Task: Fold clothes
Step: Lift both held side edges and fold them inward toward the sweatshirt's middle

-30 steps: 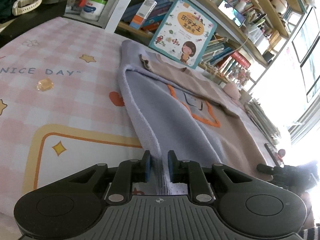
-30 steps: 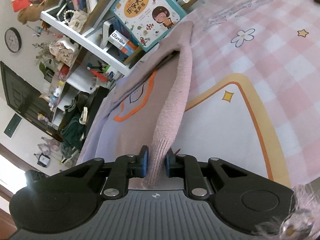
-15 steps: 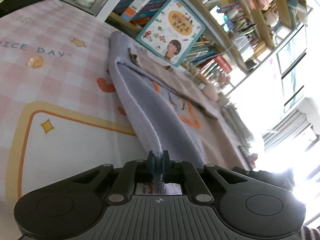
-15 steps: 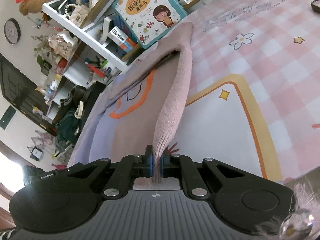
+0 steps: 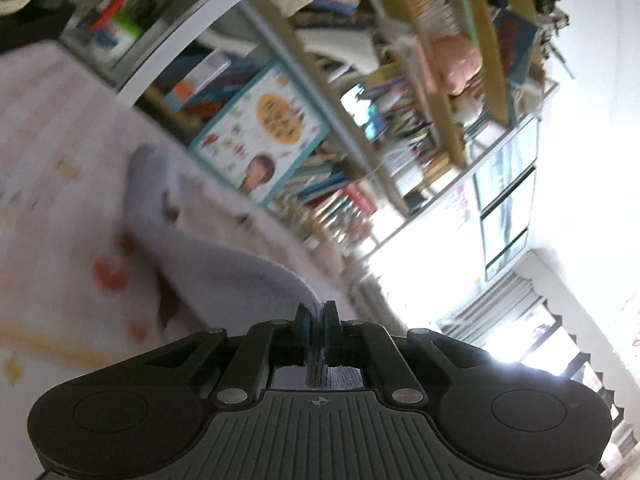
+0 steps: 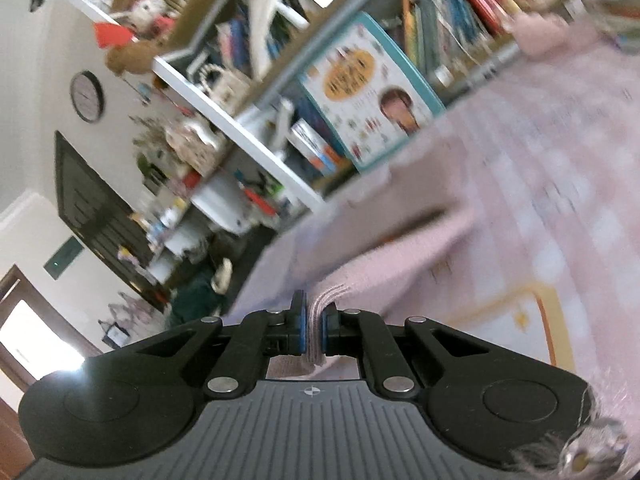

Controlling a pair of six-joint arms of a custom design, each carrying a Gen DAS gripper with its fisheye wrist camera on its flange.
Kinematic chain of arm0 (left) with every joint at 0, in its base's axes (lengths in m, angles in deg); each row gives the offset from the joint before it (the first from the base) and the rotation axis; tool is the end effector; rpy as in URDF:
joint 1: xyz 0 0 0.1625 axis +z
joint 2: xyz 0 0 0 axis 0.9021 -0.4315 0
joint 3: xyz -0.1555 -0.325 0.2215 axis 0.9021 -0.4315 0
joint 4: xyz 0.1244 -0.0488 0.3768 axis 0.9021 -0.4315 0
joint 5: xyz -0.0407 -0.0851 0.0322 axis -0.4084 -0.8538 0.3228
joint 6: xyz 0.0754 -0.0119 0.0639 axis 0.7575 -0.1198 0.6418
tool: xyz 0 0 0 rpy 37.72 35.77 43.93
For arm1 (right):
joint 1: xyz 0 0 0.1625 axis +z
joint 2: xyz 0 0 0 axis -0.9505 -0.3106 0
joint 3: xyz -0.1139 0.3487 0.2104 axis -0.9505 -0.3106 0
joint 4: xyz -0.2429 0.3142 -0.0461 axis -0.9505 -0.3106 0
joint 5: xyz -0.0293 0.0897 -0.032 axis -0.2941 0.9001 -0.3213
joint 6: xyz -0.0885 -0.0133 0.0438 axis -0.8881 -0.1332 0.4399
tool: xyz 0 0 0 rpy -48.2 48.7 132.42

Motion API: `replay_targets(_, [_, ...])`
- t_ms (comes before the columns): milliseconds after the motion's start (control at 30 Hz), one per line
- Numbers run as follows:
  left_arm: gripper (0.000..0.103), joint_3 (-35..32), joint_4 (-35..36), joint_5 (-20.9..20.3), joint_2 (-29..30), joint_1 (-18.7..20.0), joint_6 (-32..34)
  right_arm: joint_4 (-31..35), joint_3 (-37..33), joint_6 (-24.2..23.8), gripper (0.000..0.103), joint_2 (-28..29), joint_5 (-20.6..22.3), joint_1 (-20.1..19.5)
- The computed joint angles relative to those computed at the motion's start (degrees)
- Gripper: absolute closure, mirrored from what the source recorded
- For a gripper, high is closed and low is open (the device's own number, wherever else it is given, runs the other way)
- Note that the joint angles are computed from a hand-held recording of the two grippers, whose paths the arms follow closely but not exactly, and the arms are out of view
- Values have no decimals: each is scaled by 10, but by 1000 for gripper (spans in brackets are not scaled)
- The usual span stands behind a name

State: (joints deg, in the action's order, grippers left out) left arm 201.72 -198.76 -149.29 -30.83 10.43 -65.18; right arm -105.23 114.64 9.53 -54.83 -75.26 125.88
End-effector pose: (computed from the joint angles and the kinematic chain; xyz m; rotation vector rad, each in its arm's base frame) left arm -0.0040 -0.4162 0.1740 -0.4985 -2.5193 1.0481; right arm -0.0200 -0.3683 0.2160 -0.4404 2.6112 -1.1389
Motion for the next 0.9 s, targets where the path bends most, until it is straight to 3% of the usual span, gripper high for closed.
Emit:
replay_targets(167, [99, -60, -18, 5, 19, -5, -27, -113, -57, 111, 97, 74, 20, 51])
replay_targets(300, [98, -109, -2, 32, 33, -9, -45, -172, -122, 198, 97, 131, -11, 104])
replay_targets(367, [98, -130, 10, 55, 40, -15, -42, -173, -153, 214, 96, 148, -33, 125])
replay_targets(567, [98, -188, 33, 72, 74, -1, -53, -158, -237, 242, 96, 198, -94, 174])
replay_targets(900, [98, -256, 95, 123, 112, 10, -47, -109, -352, 289, 96, 275, -158, 193])
